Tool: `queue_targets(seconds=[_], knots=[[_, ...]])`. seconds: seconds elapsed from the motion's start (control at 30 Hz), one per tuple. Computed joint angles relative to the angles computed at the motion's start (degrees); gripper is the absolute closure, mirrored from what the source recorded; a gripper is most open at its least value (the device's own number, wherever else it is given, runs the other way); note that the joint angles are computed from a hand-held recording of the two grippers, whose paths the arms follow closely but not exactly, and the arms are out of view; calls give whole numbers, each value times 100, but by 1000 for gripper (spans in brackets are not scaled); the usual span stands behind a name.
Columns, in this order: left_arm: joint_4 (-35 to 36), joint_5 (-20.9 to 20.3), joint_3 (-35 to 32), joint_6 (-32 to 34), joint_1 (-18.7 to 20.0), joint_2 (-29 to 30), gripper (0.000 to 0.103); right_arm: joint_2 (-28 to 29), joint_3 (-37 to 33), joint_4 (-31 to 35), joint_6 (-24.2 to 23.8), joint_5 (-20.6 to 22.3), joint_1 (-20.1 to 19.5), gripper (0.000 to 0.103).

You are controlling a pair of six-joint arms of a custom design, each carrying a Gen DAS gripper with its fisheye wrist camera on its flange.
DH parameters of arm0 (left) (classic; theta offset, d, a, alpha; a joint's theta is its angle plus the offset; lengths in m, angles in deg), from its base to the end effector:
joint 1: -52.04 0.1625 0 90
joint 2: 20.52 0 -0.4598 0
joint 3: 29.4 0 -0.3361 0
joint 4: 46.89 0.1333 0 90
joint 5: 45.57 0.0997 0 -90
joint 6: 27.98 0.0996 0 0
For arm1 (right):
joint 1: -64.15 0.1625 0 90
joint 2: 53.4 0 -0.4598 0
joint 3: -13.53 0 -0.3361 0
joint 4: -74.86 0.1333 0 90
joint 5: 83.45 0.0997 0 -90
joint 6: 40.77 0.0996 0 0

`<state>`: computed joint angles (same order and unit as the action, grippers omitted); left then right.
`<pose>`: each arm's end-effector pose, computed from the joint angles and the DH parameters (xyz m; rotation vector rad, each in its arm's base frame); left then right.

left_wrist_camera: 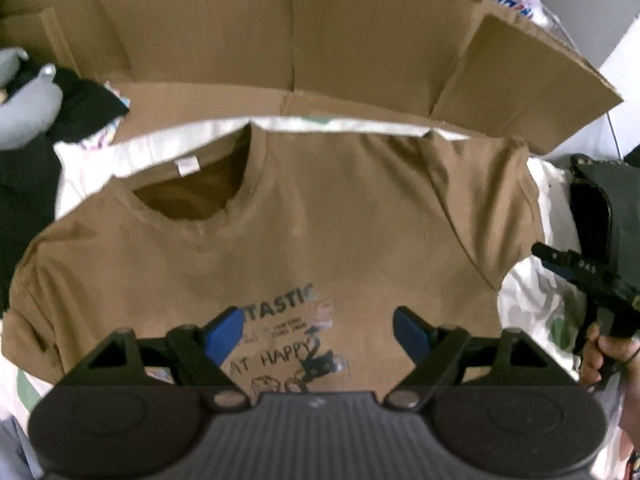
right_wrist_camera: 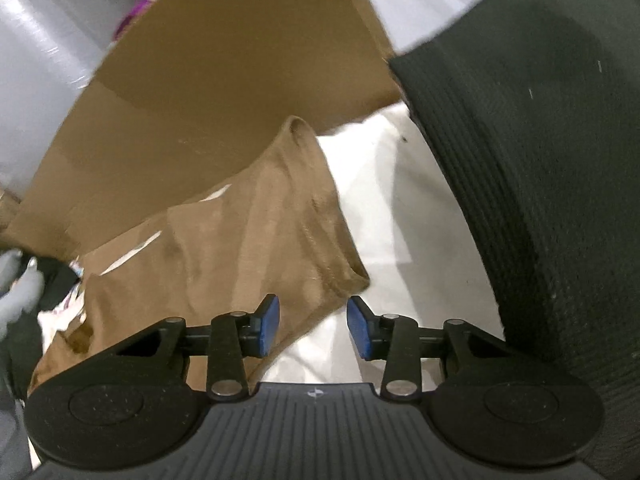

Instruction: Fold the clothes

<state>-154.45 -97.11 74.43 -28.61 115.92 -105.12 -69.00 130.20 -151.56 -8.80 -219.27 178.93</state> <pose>-0.0263 -0.4972 0.4287 0.5588 2.4133 -0.1648 0.2657 -0.4279 -0.0426 -0.4853 -2.4364 1.1848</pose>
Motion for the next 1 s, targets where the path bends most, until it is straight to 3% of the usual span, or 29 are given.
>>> queue_targets(seconds=[0.37,0.4,0.43,0.53,0.8,1.0], knots=[[-93,-13,155,29,-75,77,19,141,-201,-232,398,113,-263,60],[-85,-23,161,19,-80,83,19,147,-204,-263,400,116,-271,67],[-80,-40,160,28,-78,90,19,146,-206,-268,414,112,-279,81],[-85,-59,208,97,-100,86,19,125,-180,-289,431,102,-286,96],[-194,-14,302,221,-145,74,19,-94,-100,217,634,-480,-1,98],[-221,-5,321,300,-144,100,19,-237,-155,1028,1134,-892,190,98]])
